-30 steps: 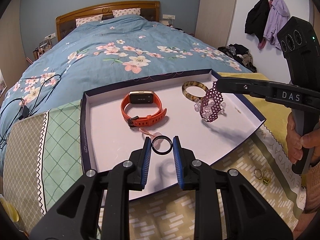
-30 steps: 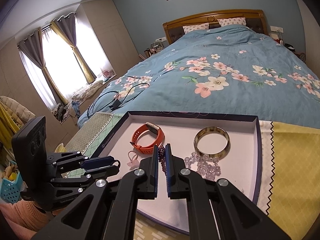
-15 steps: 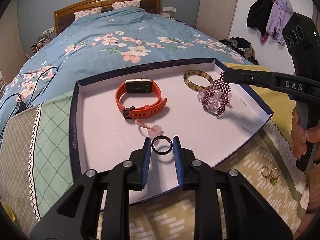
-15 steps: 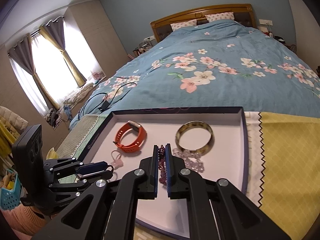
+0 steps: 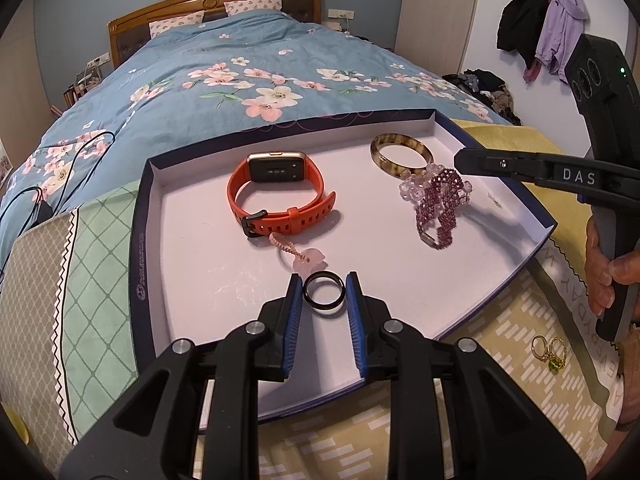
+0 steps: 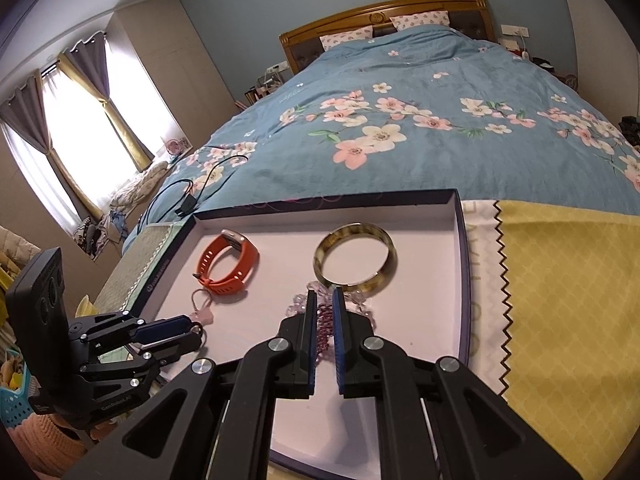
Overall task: Organize jewelry
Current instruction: 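Open right tool over box while left tool releases black ring there, then move both open tools back to the jewelry left on the bed cover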
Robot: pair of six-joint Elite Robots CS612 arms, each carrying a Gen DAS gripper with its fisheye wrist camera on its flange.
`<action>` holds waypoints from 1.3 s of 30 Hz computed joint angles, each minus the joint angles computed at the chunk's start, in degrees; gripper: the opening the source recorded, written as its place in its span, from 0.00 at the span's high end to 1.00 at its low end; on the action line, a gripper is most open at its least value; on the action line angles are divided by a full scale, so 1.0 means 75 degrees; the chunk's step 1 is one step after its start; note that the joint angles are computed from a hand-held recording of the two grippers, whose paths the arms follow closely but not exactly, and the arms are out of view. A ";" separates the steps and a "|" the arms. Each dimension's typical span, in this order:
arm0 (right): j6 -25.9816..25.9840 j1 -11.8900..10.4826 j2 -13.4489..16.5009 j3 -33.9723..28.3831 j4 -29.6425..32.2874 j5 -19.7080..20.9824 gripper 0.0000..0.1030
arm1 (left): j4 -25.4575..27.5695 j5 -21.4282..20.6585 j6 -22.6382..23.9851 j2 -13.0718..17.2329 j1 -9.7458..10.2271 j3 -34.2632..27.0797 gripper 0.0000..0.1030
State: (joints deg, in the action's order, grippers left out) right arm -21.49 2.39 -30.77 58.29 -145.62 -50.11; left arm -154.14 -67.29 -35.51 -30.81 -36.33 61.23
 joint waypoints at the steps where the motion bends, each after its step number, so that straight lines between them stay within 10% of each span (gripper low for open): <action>1: 0.0010 0.0000 0.0005 -0.0005 0.0001 -0.0027 0.93 | -0.0005 -0.0020 -0.0011 0.0000 0.0007 0.0002 0.78; 13: -0.0039 -0.0007 -0.0162 0.0268 -0.0306 -0.0173 0.83 | -0.0408 0.0012 0.0040 -0.0090 -0.0001 0.0210 0.75; 29: -0.0788 -0.0247 -0.0967 0.1769 -0.1157 0.0253 0.38 | -0.1979 0.0929 0.0207 -0.0877 -0.0393 0.1580 0.56; 39: -0.1241 -0.0379 -0.1355 0.2621 -0.1042 0.0141 0.35 | -0.2042 0.1129 -0.0186 -0.1257 -0.0631 0.2424 0.52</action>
State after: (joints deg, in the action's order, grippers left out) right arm -30.80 -0.45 -40.93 77.95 -153.44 -49.05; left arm -169.46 -58.82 -36.91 -40.24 -41.06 79.41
